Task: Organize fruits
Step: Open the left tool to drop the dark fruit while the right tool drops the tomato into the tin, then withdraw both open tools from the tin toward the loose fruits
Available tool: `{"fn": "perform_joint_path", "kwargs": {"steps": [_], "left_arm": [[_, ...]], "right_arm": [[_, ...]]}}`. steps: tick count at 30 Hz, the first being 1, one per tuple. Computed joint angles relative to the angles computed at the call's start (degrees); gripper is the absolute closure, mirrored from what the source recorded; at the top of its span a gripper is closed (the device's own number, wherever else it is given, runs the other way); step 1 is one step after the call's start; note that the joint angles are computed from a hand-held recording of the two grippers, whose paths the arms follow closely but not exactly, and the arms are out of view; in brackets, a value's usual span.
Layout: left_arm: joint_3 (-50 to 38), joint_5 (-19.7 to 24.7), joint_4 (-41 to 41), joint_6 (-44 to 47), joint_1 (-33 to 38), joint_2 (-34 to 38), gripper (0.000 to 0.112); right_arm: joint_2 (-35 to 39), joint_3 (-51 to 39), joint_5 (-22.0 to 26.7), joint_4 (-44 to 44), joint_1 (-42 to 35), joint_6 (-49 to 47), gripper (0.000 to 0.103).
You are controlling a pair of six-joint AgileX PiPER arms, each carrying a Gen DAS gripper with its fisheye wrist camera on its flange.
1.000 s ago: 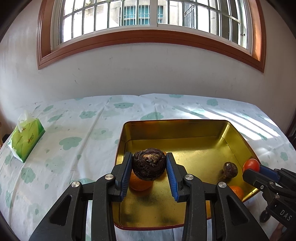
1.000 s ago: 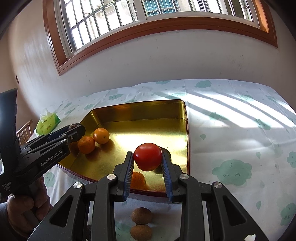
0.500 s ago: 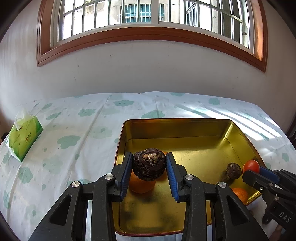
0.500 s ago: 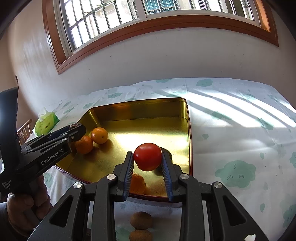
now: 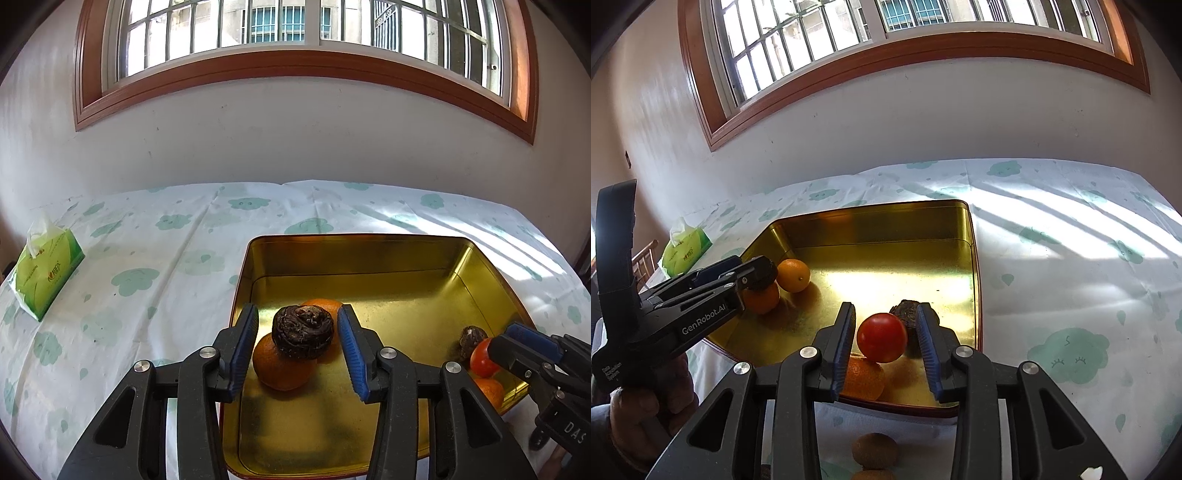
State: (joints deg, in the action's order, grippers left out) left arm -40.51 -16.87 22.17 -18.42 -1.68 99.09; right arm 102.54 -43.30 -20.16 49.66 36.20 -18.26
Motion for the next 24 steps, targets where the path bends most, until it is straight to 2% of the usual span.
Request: {"fn": "perform_joint_path", "kwargs": {"steps": [4, 6, 10, 18, 24], "left_arm": [[1.75, -2.83, -8.72, 8.89, -0.85, -0.49, 0.047], [2.33, -3.88, -10.41, 10.95, -1.11, -0.66, 0.043], [2.52, -3.90, -11.59, 12.37, -1.45, -0.85, 0.041], [3.52, -3.18, -13.23, 13.43, -1.56, -3.00, 0.041], [7.29, -2.25, -7.98, 8.75, -0.25, -8.50, 0.040]], "right_arm": [[-0.26, 1.12, -1.60, -4.66, 0.05, 4.94, 0.069], [-0.58, 1.79, -2.39, -6.55, 0.15, 7.12, 0.069], [-1.80, 3.45, -3.96, -10.49, 0.38, 11.75, 0.069], [-6.66, 7.46, -5.72, -7.73, 2.62, 10.98, 0.067], [-12.88, 14.75, -7.41, -4.69, 4.64, 9.66, 0.064]]}}
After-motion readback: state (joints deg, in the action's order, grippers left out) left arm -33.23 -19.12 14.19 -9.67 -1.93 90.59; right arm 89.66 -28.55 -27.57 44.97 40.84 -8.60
